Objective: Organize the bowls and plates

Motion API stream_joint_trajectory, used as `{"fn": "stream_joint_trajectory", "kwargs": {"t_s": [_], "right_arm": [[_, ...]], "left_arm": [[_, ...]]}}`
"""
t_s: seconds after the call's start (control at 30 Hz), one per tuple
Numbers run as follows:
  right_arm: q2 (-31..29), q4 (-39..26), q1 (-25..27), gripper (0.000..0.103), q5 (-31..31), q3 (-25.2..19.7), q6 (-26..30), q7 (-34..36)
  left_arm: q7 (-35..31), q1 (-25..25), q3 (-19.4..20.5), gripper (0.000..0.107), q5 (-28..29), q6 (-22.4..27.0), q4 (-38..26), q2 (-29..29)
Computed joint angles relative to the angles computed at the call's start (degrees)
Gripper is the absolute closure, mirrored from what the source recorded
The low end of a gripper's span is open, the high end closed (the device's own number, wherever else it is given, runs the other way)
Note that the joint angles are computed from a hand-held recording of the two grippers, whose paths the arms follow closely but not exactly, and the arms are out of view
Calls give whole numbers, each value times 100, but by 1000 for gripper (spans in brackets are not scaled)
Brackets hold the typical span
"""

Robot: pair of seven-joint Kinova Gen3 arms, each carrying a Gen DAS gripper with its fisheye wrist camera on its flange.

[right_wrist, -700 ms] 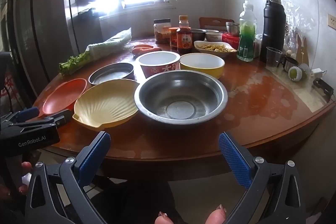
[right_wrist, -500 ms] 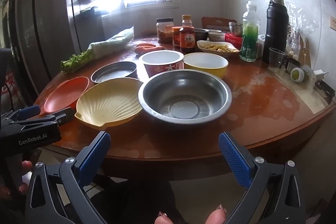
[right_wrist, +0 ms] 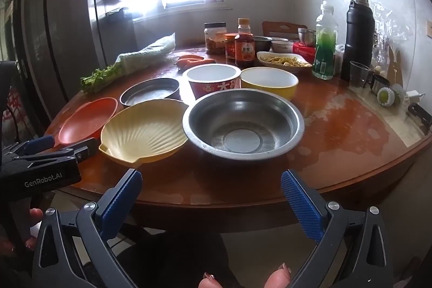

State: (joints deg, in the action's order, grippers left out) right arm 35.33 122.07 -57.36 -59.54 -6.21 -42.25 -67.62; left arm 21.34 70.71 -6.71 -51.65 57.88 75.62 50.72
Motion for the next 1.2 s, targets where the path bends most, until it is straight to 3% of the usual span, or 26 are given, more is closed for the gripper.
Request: {"fn": "stream_joint_trajectory", "kwargs": {"t_s": [1.2], "right_arm": [[-9, -190, -55, 0, -427, -103, -108, 531]], "left_arm": [[174, 34, 41, 6, -162, 75, 173, -104]]}}
